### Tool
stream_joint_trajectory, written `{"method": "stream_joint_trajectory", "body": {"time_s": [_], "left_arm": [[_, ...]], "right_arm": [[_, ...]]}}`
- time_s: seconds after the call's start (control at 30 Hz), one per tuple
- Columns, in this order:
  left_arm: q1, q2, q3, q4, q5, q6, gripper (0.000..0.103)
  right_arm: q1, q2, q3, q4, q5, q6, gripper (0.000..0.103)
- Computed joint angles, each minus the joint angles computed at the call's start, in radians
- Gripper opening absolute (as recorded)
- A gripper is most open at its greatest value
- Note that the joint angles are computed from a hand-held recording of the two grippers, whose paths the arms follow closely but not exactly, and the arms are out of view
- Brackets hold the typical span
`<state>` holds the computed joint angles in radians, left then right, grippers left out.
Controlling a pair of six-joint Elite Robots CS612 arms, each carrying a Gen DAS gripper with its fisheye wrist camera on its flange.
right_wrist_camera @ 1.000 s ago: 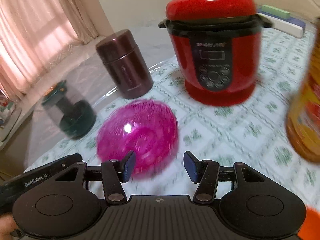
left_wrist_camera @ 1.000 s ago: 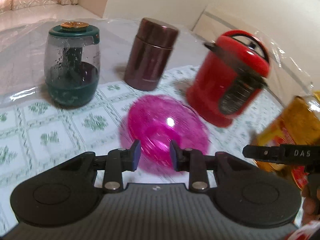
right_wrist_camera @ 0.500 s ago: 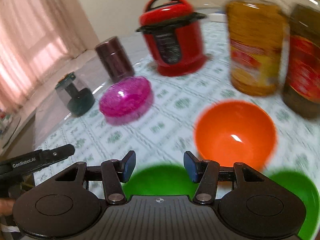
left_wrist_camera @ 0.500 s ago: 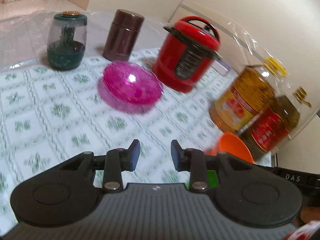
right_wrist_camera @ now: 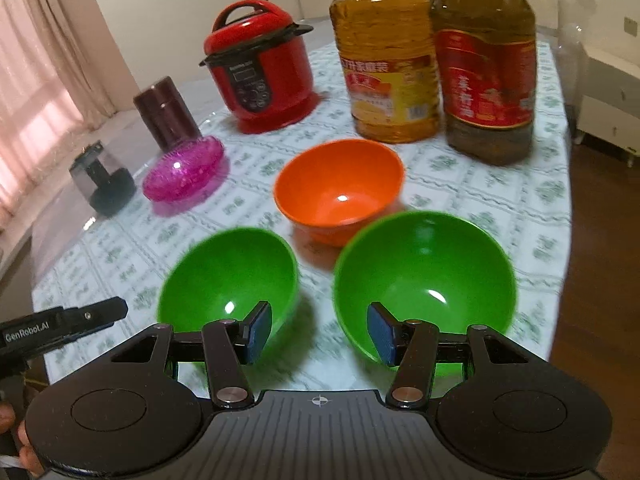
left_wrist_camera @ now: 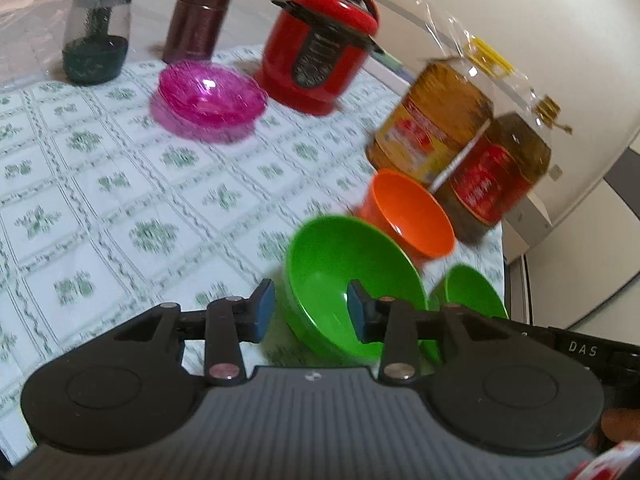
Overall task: Organize plates and bowls
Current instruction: 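Withdraw both grippers and move them toward the orange bowl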
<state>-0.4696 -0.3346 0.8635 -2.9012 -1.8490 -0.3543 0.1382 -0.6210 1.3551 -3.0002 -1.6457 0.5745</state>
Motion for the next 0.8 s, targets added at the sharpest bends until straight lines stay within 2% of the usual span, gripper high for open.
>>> {"method": "stream_joint_trajectory", "body": {"time_s": [0.27,0.8], "left_arm": [[-0.017,-0.033,0.070,0.000,-0.024,0.057,0.035],[-0.026,-0.025,0.049,0.020,-0.038,0.083,0.035]], "right_arm": [[0.006,-0.035,0.088,-0.023,-0.004,0.025,0.053],[0.000,-0.047,0.119,-0.021,0.000,0.060,0.053]]}}
